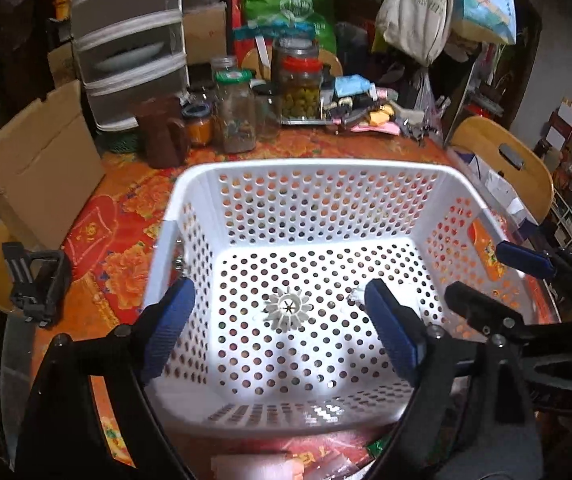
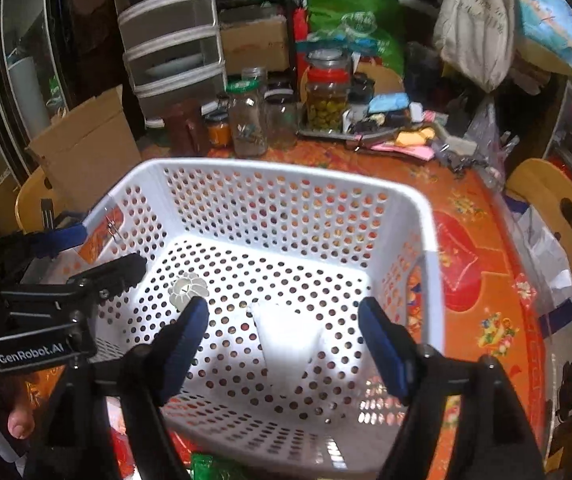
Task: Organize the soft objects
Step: 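Grasp the white rolled towel with the left tool while the right tool grasps the black bundle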
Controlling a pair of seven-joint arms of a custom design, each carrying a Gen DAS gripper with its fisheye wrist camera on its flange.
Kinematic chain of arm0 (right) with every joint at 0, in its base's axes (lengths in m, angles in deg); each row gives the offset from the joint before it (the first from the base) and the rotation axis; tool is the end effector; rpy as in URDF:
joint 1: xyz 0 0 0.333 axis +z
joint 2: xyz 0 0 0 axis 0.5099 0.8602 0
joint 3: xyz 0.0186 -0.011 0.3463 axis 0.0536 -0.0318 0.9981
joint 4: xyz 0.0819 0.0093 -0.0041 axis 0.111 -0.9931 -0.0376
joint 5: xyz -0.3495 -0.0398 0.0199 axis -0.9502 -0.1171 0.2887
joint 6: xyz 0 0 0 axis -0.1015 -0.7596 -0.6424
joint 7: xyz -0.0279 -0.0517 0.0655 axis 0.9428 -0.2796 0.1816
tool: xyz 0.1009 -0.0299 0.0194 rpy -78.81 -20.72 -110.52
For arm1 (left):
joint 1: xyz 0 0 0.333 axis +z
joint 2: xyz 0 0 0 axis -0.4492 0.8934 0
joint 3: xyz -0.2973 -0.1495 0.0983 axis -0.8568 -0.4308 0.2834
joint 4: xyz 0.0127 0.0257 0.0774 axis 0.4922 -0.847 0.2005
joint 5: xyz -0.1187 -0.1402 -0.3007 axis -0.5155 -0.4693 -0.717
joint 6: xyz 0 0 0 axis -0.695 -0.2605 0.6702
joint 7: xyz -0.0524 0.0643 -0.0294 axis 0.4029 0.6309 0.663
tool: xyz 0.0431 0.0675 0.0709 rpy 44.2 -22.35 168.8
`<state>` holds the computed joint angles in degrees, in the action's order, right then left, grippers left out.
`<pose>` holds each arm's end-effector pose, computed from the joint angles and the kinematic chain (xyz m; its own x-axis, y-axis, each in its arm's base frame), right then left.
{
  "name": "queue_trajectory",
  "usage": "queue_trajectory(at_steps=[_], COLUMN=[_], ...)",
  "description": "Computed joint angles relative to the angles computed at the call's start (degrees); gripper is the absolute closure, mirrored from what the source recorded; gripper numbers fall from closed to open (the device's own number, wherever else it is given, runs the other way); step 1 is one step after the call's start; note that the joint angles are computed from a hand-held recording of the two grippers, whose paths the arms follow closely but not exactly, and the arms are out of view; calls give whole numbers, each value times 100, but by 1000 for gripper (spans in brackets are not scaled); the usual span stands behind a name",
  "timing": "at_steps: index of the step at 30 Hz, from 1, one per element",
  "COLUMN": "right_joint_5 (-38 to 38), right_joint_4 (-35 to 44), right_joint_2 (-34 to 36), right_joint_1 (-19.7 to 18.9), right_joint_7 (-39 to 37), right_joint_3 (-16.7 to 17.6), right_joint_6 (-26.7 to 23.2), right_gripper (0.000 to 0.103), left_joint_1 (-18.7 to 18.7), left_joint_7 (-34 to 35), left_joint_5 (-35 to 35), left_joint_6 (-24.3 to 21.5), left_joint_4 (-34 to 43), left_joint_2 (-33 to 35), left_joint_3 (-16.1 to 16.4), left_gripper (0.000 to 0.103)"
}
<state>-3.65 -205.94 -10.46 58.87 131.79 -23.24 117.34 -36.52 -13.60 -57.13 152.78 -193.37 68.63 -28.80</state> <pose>0.3533 0.3527 0.5124 0.1391 -0.9888 -0.0547 -0.7518 -0.0695 -0.6557 0.4439 -0.2600 0.5238 -0.1675 -0.9845 0.0526 -0.7288 0.0877 -0.6790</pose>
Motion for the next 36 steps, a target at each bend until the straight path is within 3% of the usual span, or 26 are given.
queue_trajectory(at_steps=[4,8,13,20,22,28,36], right_joint_5=[-343,-510,-471,-487,-489,-676,-1394], right_joint_4=[-109,-306,-792,-1713,-2003,-2375,-2515], right_joint_2=[-292,-665,-1242,-1997,-2107,-2035,-1639], right_joint_1=[-9,24,57,165,186,68,-249], right_joint_7=[442,852,1317,1907,2114,2699,3398], right_joint_3=[169,349,555,901,970,1256,1289], right_joint_6=[-310,-744,-898,-583,-311,108,750], right_gripper=[21,21,21,21,21,21,21], left_joint_1=[118,504,462,273,419,687,1336], left_joint_7=[-187,-474,-196,-39,-124,-61,276], left_joint_5=[5,50,-517,-1239,-1390,-1848,-2278], left_joint_6=[137,164,490,943,1093,1577,1909], left_joint_4=[-461,-920,-1762,-2997,-3312,-3791,-3755], left_joint_2=[-549,-1133,-1882,-2749,-2915,-2638,-2072], left_joint_3=[-113,-495,-575,-613,-811,-1172,-1838], left_gripper=[13,11,9,9,9,9,9])
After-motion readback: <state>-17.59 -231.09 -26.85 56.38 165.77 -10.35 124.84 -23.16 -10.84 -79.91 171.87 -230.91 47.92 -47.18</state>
